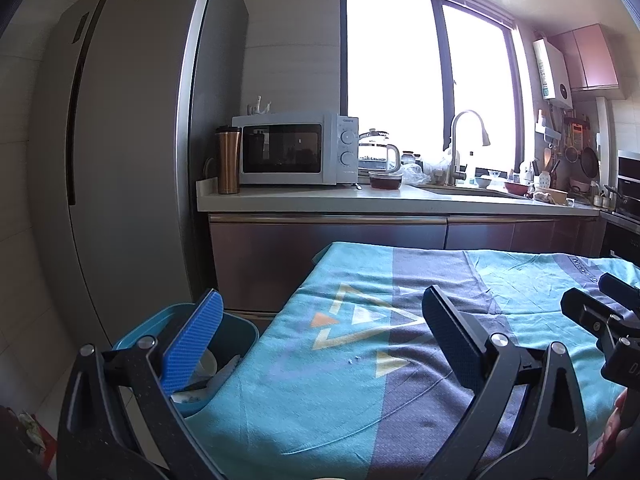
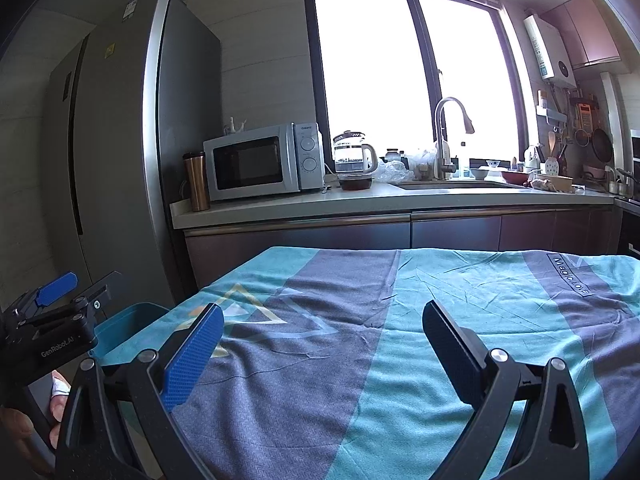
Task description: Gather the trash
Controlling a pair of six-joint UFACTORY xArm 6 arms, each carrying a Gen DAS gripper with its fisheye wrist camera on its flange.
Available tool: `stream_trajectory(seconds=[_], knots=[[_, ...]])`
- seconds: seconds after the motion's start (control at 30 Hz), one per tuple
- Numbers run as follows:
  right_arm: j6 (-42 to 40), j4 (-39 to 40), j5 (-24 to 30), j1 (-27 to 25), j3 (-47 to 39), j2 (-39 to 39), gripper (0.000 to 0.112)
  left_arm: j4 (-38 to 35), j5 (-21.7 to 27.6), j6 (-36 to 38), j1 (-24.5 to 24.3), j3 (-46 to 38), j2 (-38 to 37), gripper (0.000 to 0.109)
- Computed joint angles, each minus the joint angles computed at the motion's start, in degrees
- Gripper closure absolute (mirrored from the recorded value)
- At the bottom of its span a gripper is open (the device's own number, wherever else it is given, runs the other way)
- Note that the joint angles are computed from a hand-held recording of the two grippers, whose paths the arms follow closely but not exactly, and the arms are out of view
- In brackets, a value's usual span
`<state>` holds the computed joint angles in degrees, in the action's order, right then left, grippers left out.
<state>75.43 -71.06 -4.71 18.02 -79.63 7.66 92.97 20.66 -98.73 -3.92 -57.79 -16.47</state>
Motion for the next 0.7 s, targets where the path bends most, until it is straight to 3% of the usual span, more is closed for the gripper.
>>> stream_trajectory(seconds=[0.27,0.7], knots=[[7.08,-6.92,-0.48,-0.4,-1.34,0.13,0.016,2.16,0.23,-1.87,0.0,0.12,-0.32,0.01],[5.25,-5.04,-0.99,-0.54,-0.9,0.19,0.016,2.45,0.24,-1.99,0.19,0.43,-0.84,0.01]])
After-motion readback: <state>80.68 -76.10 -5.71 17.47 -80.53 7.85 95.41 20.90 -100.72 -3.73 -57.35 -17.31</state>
